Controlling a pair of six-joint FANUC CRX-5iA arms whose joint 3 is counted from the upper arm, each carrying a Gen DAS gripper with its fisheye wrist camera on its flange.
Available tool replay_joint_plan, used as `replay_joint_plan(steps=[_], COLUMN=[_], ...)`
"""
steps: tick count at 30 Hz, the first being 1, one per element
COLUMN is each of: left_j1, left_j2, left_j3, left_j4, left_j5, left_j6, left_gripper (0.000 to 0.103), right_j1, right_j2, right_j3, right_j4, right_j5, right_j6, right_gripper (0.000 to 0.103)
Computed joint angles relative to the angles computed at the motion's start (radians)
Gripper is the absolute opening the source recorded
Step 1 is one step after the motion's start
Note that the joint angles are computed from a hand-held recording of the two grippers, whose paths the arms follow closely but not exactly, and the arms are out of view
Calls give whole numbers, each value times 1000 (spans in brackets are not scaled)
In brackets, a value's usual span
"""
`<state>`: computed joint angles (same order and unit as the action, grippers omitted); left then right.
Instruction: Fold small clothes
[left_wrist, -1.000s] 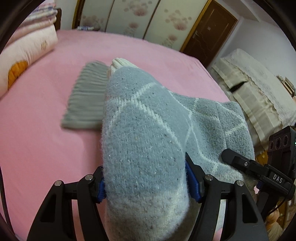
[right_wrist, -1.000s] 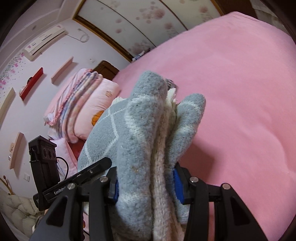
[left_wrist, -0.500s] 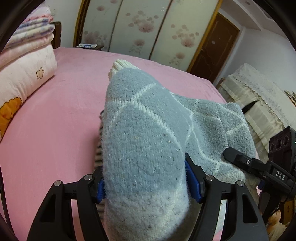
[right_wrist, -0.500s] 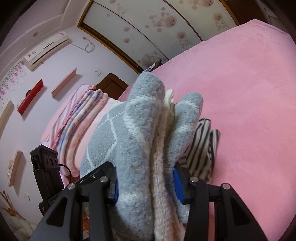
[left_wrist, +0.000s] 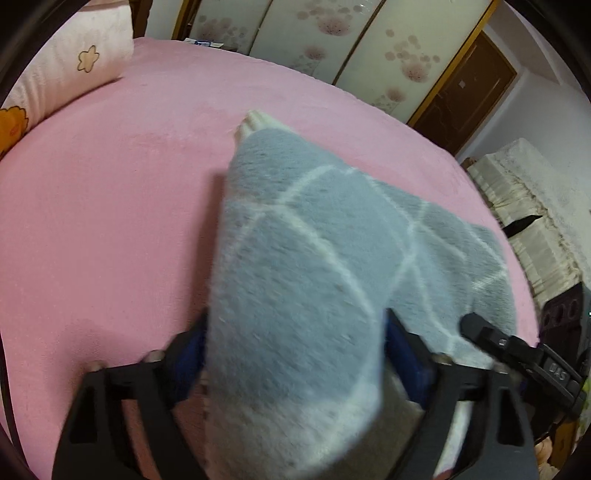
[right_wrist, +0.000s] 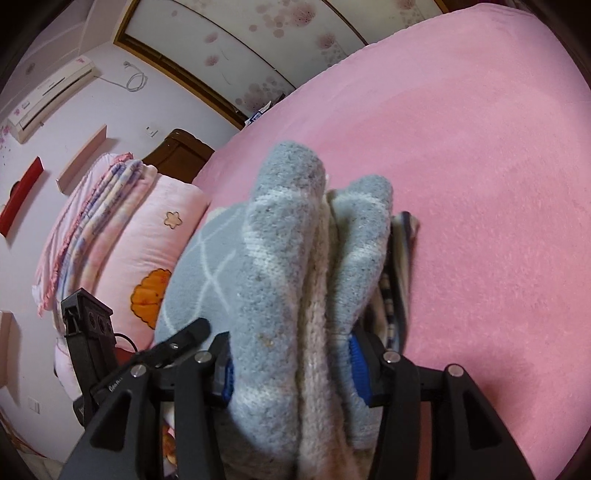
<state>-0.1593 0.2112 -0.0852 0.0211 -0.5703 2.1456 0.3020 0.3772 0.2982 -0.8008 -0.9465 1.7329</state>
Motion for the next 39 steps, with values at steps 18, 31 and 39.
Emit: replay_joint_plan(steps=[18,31,39], left_j1=[-148,-496,-783], left_j2=[-35,-51,14], left_j3=[108,349,597], left_j4=[-471,-648,-719], left_j5=[-196,-705,-897], left_j6=[352,442,511], left_gripper=[103,103,103], right_j1=[0,-39,-158], right_j2=[-123,-502,-740], right_j3=[-112,-315,-341], right_j4=[142,386,358], right_j5=[69,-53,-267], right_j6=[83,0,69], right_gripper=[73,73,73])
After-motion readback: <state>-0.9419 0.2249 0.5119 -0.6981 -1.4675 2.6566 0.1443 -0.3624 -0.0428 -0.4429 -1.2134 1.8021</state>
